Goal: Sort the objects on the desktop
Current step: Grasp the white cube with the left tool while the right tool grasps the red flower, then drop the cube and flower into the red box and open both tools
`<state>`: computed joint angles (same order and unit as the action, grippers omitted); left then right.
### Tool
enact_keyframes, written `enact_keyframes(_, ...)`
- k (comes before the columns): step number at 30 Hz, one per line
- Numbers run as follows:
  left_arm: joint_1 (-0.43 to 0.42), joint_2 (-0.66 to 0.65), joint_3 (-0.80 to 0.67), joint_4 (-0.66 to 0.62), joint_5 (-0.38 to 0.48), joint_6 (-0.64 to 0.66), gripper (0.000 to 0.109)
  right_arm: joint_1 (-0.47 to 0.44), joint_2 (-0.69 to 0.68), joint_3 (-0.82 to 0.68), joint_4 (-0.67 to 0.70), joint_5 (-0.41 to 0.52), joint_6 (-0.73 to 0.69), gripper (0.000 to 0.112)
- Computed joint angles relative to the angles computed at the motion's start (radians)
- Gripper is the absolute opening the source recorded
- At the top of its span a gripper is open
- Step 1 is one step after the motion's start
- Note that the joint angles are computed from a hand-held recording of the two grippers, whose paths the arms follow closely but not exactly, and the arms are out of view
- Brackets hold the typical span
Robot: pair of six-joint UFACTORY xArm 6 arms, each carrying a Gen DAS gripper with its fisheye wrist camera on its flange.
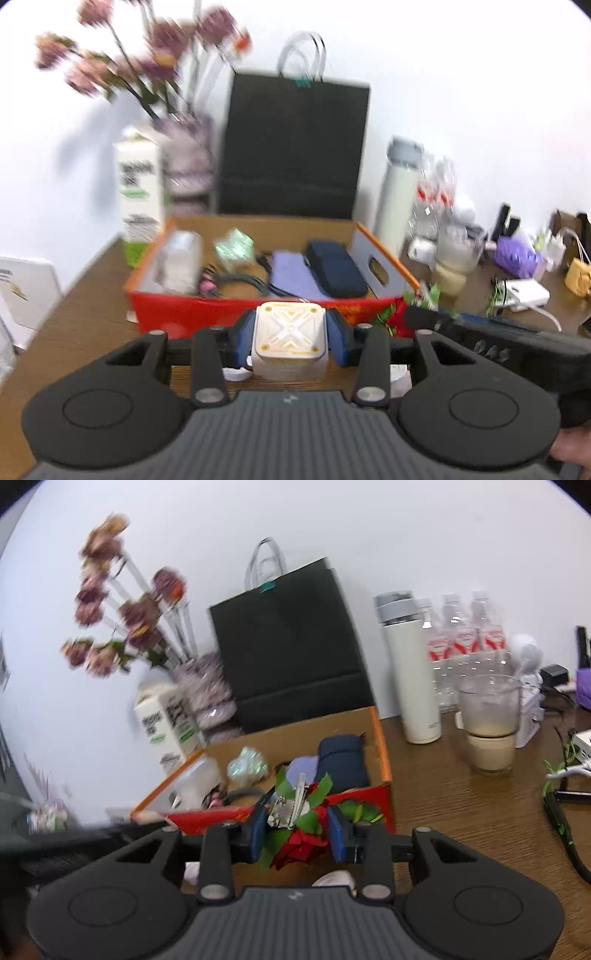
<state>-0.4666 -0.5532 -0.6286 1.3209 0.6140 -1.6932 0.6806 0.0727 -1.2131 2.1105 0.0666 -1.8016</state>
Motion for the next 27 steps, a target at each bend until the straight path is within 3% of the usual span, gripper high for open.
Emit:
enact_keyframes(4, -0.095, -0.181, 0.093, -0.014, 0.129, -0.004, 0.042, 0.037, -0.11, 0.08, 0.07, -0.009, -0.088, 0.034)
enact_keyframes(8, -0.093, -0.277, 0.132, -0.028, 0.12, -0.003, 0.042, 0.098, -0.211, 0.144, 0.013, -0.069, -0.043, 0.034)
enact_keyframes(12, -0.014, -0.327, 0.129, -0.052, 0.031, 0.058, 0.042, 0.141, -0.294, 0.209, -0.389, -0.125, 0.355, 0.034)
enact_keyframes(15, 0.148, -0.271, 0.082, -0.151, -0.172, 0.154, 0.042, 0.124, -0.271, 0.189, -0.703, -0.133, 0.637, 0.034)
enact_keyframes(17, 0.257, -0.171, 0.028, -0.302, -0.3, 0.28, 0.042, 0.072, -0.208, 0.122, -0.912, -0.056, 0.841, 0.034)
enact_keyframes(20, 0.34, 0.031, -0.099, -0.476, -0.395, 0.49, 0.042, -0.031, -0.042, -0.099, -1.156, 0.171, 1.119, 0.034)
enact_keyframes(25, 0.386, 0.362, -0.322, -0.725, -0.367, 0.755, 0.042, -0.106, 0.328, -0.561, -1.541, 0.382, 1.533, 0.034)
enact_keyframes(27, 0.395, 0.462, -0.386, -0.757, -0.348, 0.783, 0.042, -0.12, 0.474, -0.759, -1.628, 0.481, 1.622, 0.034)
